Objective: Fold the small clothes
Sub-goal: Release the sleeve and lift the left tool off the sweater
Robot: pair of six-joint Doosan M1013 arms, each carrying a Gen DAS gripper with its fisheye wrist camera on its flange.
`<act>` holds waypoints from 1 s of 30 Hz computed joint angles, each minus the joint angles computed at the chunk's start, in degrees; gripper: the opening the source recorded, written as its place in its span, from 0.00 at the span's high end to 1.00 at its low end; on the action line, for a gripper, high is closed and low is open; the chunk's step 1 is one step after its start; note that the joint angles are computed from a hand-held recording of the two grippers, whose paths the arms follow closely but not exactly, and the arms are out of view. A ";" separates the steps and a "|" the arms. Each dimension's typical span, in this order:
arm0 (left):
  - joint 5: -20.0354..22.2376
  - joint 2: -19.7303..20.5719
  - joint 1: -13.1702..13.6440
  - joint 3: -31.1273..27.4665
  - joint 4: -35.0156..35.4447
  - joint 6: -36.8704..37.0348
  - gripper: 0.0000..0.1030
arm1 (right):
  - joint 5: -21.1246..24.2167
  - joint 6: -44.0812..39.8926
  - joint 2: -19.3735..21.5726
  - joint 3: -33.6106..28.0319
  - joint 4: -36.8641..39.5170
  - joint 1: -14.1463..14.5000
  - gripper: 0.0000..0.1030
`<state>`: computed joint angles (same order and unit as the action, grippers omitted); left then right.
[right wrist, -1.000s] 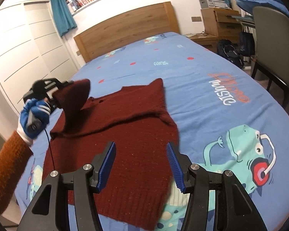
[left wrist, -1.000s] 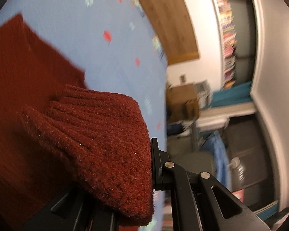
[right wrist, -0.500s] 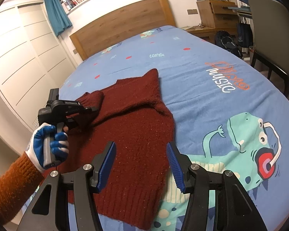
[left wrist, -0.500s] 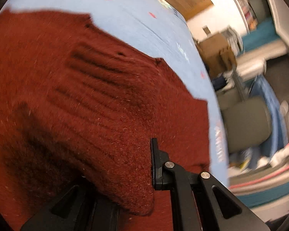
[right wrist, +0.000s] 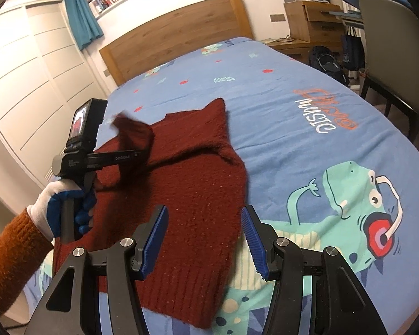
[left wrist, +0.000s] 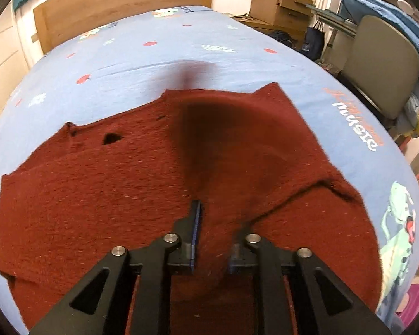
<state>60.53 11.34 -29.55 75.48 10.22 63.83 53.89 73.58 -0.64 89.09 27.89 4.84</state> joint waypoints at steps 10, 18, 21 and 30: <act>-3.97 1.03 -1.44 -1.38 -4.91 2.86 0.67 | 0.10 0.85 -0.59 0.14 -0.76 -0.82 0.45; -1.93 3.69 0.61 -3.56 -20.79 7.47 0.61 | 0.27 1.94 -0.79 0.16 -1.57 -0.95 0.45; -1.24 3.07 -0.44 -3.25 -21.21 10.02 0.61 | 0.47 2.13 -0.90 -0.01 -2.10 -0.80 0.45; -1.14 -3.24 -2.93 1.01 -10.72 5.76 0.61 | 2.66 3.07 -1.37 -0.61 -3.58 -0.48 0.45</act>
<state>59.39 8.10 -32.48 76.49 -0.49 69.59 56.55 76.65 -2.01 88.48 24.31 4.36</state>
